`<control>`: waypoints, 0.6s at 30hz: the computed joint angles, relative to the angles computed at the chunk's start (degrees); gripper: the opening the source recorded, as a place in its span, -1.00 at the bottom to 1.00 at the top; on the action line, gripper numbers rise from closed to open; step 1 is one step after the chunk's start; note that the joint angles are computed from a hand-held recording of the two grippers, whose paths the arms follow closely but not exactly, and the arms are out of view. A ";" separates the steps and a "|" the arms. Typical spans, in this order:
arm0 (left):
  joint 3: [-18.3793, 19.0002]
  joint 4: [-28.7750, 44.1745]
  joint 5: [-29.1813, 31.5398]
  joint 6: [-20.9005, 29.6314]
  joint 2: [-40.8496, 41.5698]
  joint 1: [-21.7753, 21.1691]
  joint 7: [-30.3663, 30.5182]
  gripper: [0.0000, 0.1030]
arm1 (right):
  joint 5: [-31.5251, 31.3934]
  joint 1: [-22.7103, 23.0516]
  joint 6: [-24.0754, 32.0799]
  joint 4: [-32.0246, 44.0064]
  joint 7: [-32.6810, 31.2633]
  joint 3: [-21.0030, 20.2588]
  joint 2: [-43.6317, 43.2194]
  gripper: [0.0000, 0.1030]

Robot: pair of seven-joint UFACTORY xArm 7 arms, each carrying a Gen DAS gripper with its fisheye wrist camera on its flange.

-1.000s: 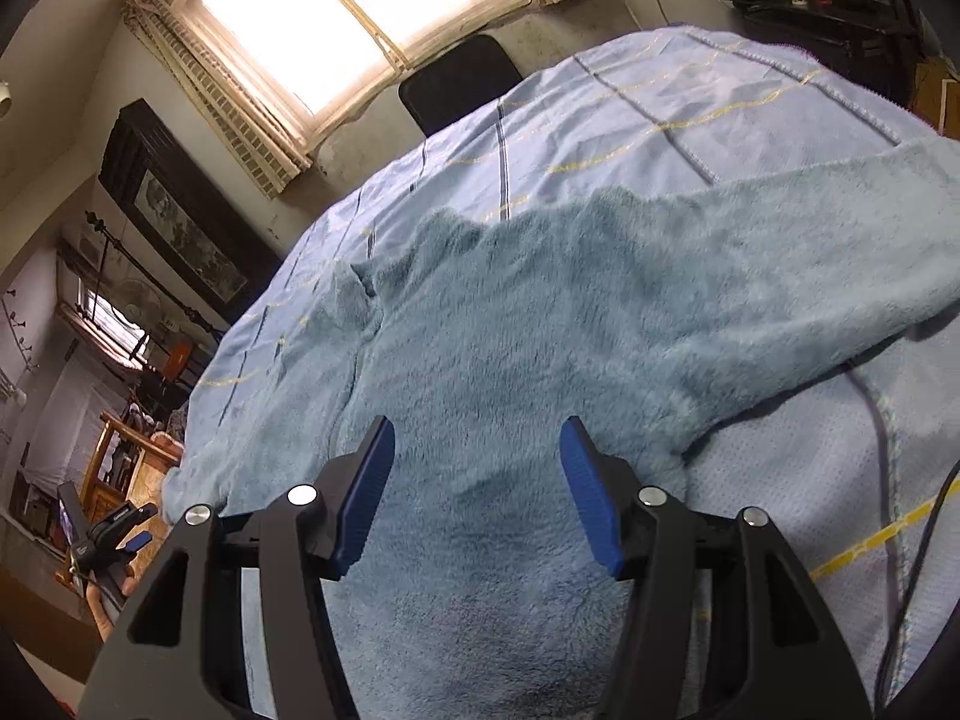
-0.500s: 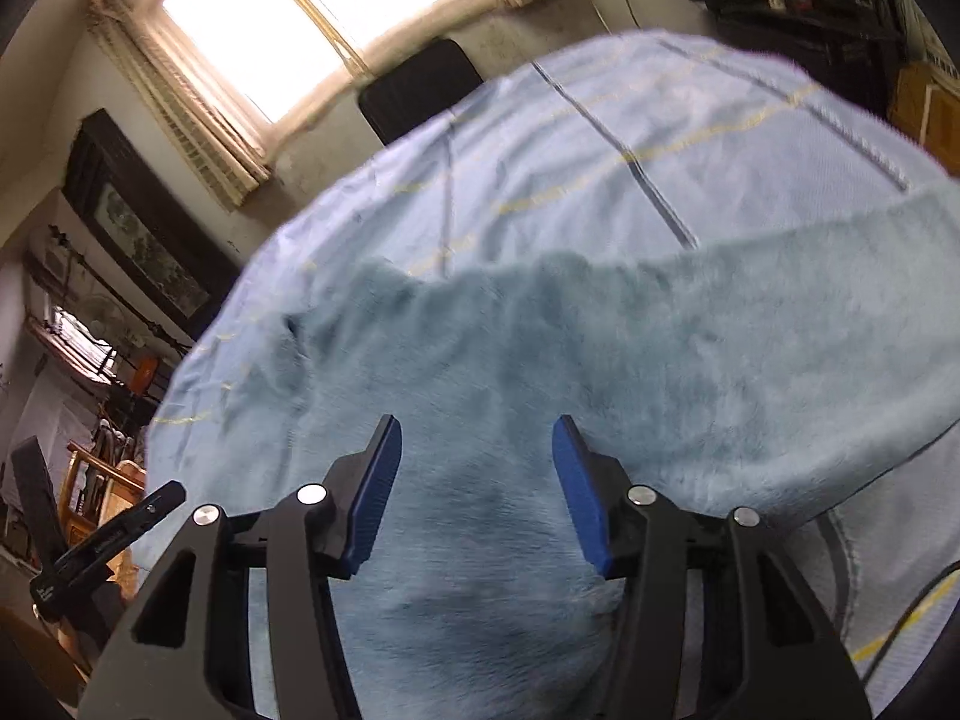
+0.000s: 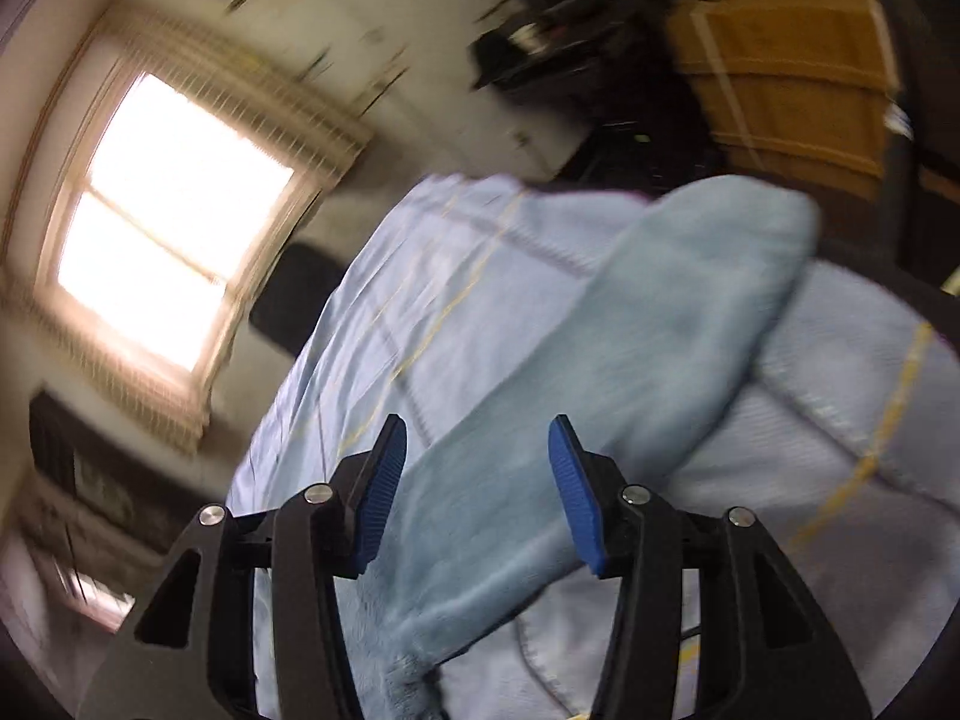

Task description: Fold large clothes

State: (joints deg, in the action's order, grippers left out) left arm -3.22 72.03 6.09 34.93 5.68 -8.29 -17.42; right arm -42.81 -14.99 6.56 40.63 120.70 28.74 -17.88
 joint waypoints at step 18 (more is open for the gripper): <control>0.08 -2.99 2.83 -1.38 0.85 -0.48 2.05 0.93 | 1.28 -16.48 -9.05 -9.37 12.86 11.57 -2.65 -0.43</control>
